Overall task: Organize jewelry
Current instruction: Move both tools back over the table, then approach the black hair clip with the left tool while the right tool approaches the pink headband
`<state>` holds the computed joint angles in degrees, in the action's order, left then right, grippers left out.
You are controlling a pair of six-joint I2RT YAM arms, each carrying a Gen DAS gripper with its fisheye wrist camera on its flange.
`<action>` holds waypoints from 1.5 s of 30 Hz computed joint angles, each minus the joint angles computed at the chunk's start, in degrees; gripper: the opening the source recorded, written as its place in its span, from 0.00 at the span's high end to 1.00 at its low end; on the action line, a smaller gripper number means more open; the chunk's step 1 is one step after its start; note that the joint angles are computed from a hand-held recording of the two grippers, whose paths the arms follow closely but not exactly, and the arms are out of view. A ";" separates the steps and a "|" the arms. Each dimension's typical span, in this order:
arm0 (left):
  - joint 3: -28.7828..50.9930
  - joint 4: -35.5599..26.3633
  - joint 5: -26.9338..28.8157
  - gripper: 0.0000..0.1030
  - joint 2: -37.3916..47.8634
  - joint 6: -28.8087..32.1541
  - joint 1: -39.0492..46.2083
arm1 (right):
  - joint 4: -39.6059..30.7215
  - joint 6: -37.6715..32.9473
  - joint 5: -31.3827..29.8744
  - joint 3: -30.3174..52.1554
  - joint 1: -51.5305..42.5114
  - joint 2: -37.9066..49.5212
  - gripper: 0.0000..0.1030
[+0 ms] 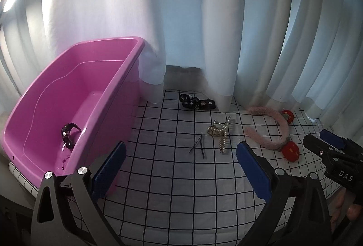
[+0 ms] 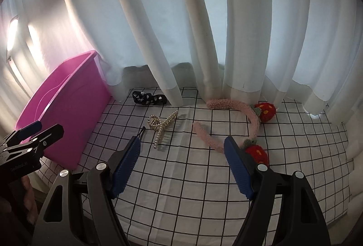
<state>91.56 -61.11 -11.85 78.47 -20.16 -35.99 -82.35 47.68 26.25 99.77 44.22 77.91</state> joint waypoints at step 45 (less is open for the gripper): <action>1.70 13.97 2.64 0.06 32.70 -0.22 4.19 | 25.29 -14.89 -17.07 -32.00 -36.69 0.93 0.29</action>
<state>93.27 -47.14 -9.21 111.17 -20.38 -31.79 -57.06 32.79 9.18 67.77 7.53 78.84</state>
